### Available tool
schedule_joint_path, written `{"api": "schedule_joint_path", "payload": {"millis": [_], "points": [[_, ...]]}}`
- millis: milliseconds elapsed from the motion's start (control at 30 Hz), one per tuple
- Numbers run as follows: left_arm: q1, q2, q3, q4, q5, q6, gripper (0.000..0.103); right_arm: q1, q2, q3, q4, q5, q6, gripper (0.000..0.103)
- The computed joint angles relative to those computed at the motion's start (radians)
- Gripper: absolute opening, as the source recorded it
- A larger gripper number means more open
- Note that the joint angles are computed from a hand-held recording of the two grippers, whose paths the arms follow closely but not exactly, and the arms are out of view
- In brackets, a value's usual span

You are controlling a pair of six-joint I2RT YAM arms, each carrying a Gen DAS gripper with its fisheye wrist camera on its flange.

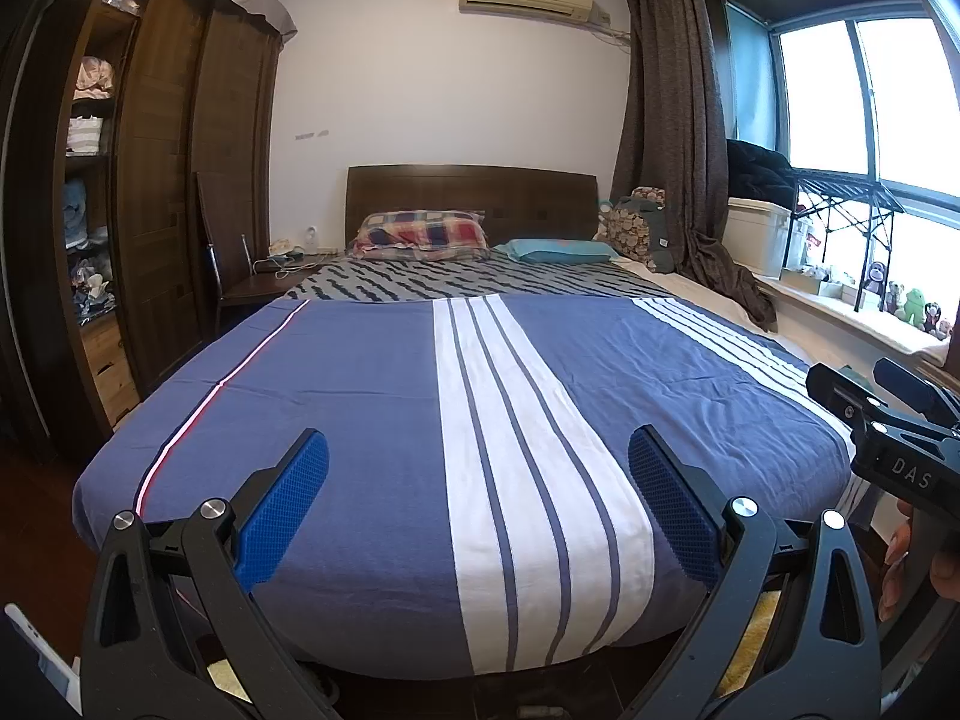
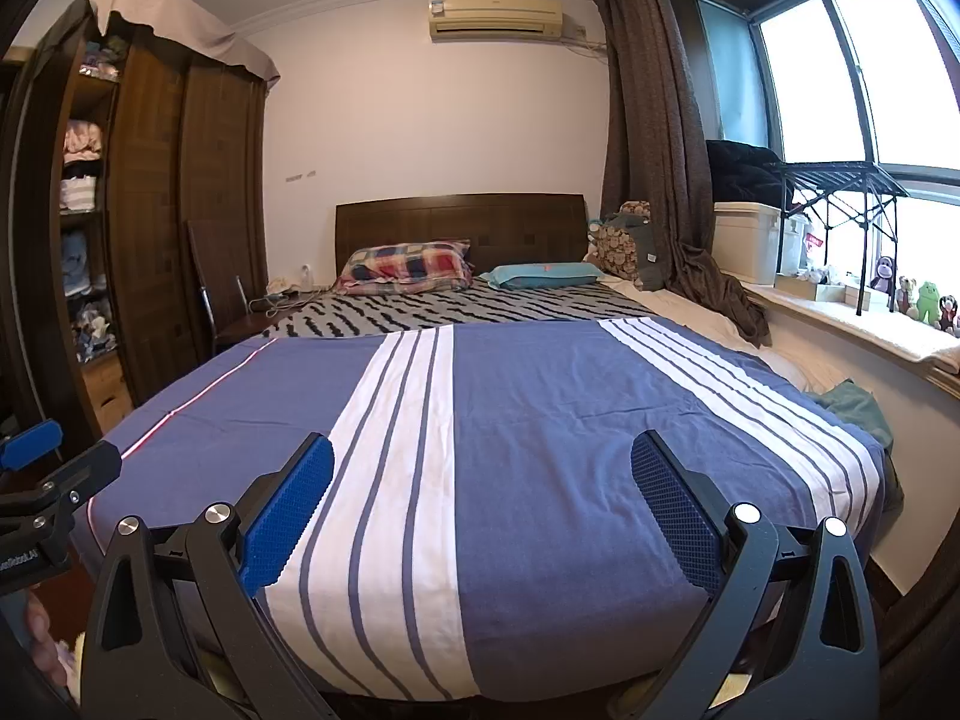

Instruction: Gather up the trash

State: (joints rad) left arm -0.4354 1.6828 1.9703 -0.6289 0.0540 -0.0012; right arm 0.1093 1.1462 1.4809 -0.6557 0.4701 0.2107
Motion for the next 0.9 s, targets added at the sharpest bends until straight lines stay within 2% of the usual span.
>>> {"api": "schedule_joint_path", "payload": {"millis": [533,667,900], "points": [[0.004,0.000,0.006,-0.013,-0.026,-0.017,0.095,-0.015,-0.001,-0.003,-0.004,-0.019,-0.008,0.099],[0.016,0.003,0.014,-0.023,0.013,-0.024,0.095,-0.018,-0.005,-0.008,-0.003,-0.023,-0.011,0.100],[0.010,0.000,0.012,-0.015,-0.004,-0.020,0.095,-0.028,0.002,0.002,-0.012,-0.030,-0.012,0.099]]}}
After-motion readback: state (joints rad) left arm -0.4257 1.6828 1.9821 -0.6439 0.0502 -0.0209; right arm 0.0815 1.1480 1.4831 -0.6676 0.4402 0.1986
